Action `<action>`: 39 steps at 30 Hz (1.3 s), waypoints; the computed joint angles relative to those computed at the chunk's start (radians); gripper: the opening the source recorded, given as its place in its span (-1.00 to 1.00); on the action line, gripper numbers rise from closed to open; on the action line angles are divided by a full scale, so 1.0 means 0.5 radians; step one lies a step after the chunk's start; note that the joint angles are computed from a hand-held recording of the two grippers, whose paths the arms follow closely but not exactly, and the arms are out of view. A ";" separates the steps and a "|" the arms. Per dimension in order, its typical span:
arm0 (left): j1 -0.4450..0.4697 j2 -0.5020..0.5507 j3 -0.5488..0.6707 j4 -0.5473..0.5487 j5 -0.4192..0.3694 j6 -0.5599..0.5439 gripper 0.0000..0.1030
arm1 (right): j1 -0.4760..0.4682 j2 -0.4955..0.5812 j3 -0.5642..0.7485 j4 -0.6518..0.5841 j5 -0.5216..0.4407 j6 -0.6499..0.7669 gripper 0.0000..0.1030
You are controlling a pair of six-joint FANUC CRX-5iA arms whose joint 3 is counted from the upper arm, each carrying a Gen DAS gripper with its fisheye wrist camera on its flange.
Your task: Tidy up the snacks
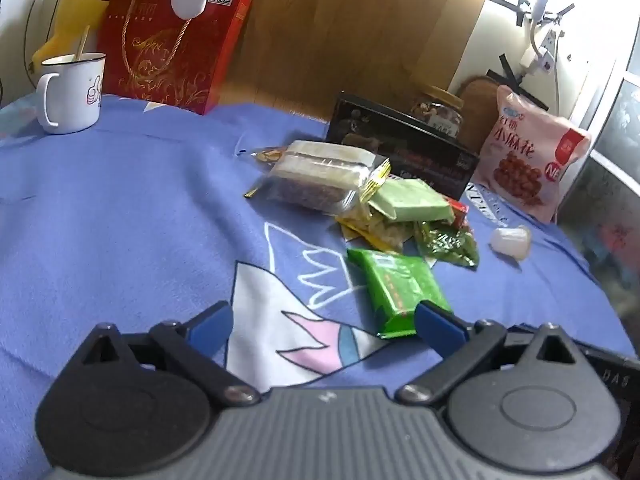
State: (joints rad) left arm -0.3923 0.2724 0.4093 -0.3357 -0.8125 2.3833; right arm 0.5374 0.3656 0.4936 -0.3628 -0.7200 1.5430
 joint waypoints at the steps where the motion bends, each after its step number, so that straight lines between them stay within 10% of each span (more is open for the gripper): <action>1: -0.005 0.002 0.005 -0.011 -0.005 -0.002 0.95 | -0.001 0.007 0.010 -0.001 -0.007 0.003 0.06; 17: 0.097 -0.037 -0.160 0.320 0.290 -0.144 0.91 | -0.065 0.184 0.355 -0.367 -0.301 0.396 -0.29; 30: 0.105 -0.031 -0.101 0.291 0.123 0.002 0.88 | -0.121 0.376 0.723 -0.801 -0.807 0.796 -0.51; 39: 0.177 -0.129 -0.318 0.531 0.385 -0.144 0.86 | -0.190 0.435 0.802 -0.687 -0.644 0.559 -0.49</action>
